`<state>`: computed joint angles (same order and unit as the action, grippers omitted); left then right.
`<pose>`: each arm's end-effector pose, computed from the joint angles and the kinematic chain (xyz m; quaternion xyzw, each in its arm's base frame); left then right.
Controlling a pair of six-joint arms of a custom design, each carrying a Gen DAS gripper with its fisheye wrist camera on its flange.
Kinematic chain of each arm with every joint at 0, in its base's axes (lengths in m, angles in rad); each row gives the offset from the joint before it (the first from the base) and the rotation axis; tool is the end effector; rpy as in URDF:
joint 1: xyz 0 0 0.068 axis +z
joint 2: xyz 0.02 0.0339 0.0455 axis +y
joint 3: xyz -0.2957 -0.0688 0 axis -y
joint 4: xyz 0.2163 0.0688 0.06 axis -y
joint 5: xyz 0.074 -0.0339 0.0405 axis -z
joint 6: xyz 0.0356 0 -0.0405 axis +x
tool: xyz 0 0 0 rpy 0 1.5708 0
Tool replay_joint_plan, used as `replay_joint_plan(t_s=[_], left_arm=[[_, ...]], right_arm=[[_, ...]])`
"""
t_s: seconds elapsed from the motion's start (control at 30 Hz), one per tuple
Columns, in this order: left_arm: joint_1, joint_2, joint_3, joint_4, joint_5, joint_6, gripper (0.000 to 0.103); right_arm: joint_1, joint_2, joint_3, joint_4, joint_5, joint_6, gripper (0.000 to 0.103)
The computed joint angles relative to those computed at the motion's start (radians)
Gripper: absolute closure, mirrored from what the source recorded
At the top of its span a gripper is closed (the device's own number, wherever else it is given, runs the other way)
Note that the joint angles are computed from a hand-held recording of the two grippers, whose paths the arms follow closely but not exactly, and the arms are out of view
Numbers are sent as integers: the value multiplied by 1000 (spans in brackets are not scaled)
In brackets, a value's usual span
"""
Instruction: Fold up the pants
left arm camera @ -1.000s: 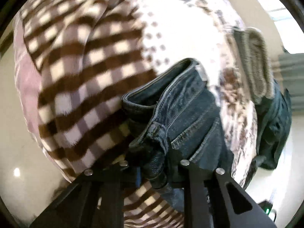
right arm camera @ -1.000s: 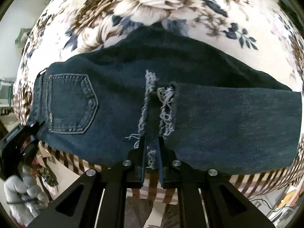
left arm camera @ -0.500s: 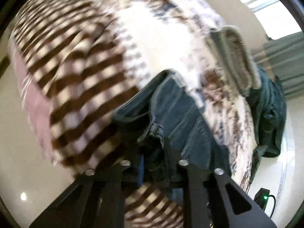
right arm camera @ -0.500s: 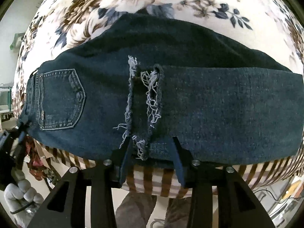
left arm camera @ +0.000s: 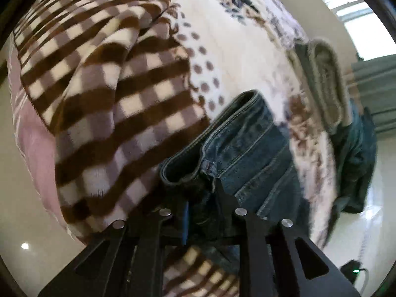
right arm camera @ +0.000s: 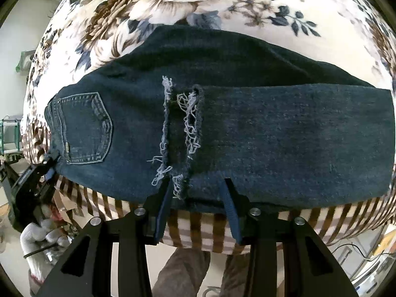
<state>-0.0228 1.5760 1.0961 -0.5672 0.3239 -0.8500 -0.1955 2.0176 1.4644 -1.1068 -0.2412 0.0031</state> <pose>0.2947 -0.0181 0.2692 -0.3449 0.8897 -0.2491 0.1657 0.3486 -0.0604 0.2094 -0.1037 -0.9863 -0.1239 0.0325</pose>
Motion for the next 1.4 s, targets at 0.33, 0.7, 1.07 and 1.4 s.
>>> replay_joint_plan(t_s=[0.33, 0.7, 1.07, 1.4], left_arm=[[-47, -58, -144, 153, -41, -226, 22], [-57, 61, -159, 397, -53, -176, 25], [-235, -110, 64, 227, -278, -65, 76], [-689, 82, 617, 10, -452, -16, 80]], right_arm=[[-20, 9, -20, 13, 12, 15, 60], [5, 14, -54, 54, 14, 45, 60], [-123, -48, -84, 80, -34, -16, 60], [-517, -52, 57, -57, -58, -239, 41]])
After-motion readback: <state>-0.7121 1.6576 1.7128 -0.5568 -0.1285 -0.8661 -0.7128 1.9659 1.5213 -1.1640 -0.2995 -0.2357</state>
